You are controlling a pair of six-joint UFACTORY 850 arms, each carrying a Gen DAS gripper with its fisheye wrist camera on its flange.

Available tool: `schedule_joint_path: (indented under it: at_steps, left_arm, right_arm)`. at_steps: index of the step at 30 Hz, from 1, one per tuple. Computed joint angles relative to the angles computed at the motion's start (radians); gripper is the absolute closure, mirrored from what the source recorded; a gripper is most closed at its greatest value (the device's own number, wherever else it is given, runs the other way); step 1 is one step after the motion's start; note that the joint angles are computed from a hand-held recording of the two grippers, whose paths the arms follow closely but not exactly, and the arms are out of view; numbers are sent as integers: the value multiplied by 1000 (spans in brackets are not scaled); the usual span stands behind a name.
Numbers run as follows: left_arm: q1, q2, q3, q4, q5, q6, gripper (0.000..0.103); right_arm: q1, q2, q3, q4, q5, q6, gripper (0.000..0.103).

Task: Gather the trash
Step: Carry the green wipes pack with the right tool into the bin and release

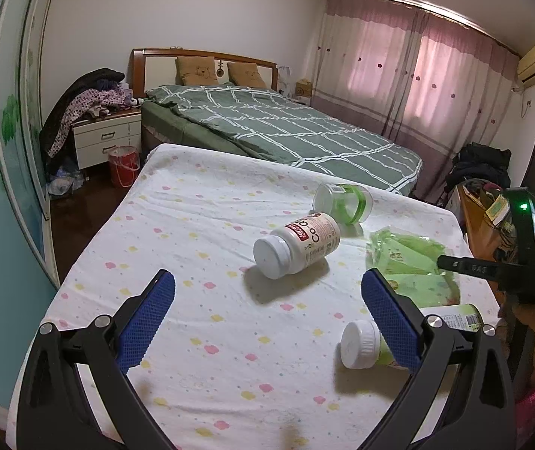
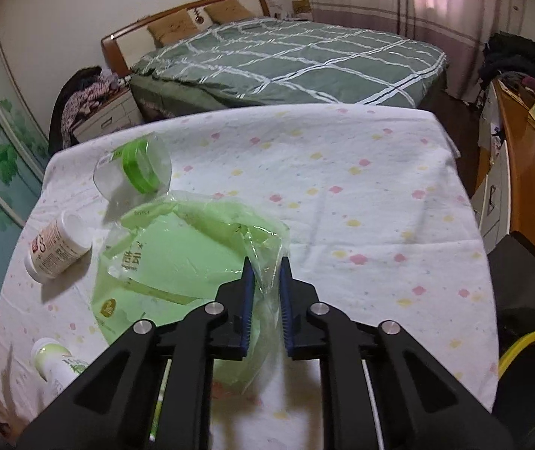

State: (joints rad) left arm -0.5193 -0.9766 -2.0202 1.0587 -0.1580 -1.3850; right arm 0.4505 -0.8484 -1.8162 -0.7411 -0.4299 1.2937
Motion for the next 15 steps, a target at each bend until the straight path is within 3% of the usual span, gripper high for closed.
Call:
schedule_joint_path:
  at_steps: [4,10,15]
  left_arm:
    - [0,1,4,31,11,-28,5]
    - [-2,11,22,77,34,-66,5]
    - [-5,16,27,81,47,-62,5]
  right_arm:
    - [9,69,83,-179,-4,205,91]
    - [30,215,276,-488,-101,577,91]
    - [39,330,437,-593,-160,772,91]
